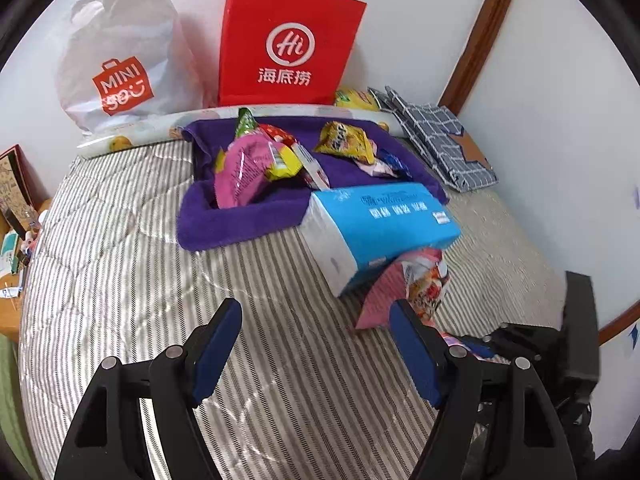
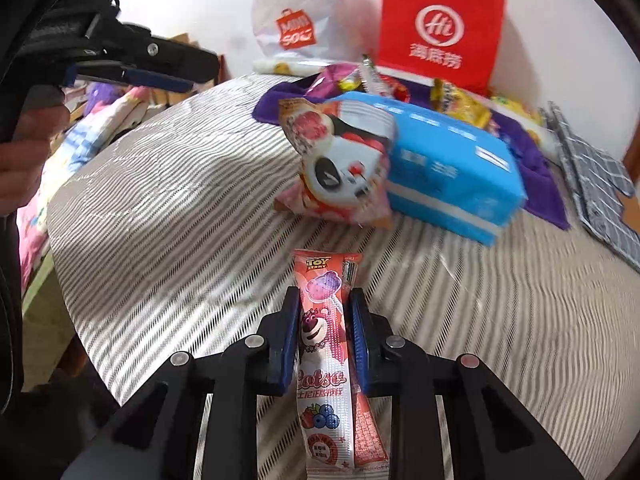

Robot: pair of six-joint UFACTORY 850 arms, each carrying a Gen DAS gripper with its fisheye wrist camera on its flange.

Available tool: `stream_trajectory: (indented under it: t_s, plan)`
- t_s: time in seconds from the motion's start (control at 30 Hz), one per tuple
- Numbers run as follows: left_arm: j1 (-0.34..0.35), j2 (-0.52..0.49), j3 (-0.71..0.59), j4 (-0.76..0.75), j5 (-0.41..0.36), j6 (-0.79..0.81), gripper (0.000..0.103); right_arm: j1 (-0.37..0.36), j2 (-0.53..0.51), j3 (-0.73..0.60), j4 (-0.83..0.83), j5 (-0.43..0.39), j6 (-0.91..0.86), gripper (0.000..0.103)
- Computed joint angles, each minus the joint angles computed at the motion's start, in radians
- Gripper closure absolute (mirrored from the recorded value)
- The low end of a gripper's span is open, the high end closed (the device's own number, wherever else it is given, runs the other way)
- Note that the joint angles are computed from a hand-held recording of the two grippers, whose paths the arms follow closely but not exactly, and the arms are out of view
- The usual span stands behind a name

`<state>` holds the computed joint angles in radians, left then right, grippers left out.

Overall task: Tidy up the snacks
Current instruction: 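Grasp the panda-print snack bag with the left tool while the right tool holds the stick packet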

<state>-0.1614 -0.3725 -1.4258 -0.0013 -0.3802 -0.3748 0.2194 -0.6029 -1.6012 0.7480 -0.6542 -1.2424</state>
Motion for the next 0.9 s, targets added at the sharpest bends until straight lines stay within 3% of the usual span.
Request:
stream_trajectory:
  t_s: [0.23, 0.43, 0.53, 0.6, 0.7, 0.9]
  plan:
    - [-0.025, -0.033, -0.009, 0.066, -0.018, -0.095, 0.028, -0.055, 0.027, 0.031, 0.031, 0.103, 0.117, 0.079]
    - [-0.054, -0.04, 0.03, 0.338, 0.003, -0.391, 0.03, -0.074, -0.02, -0.052, -0.16, 0.196, 0.403, 0.079]
    - [-0.077, -0.055, 0.024, 0.485, -0.043, -0.52, 0.03, -0.08, -0.082, -0.151, -0.249, 0.174, 0.539, 0.079]
    - [-0.077, -0.077, 0.0, 0.399, -0.08, -0.448, 0.03, -0.078, -0.12, -0.207, -0.285, 0.174, 0.597, 0.079]
    - [-0.067, -0.065, 0.033, 0.284, 0.006, -0.372, 0.03, -0.074, -0.175, -0.284, -0.316, 0.147, 0.637, 0.079]
    - [-0.118, -0.042, 0.057, 0.63, 0.081, -0.668, 0.028, -0.074, -0.235, -0.358, -0.33, 0.086, 0.663, 0.079]
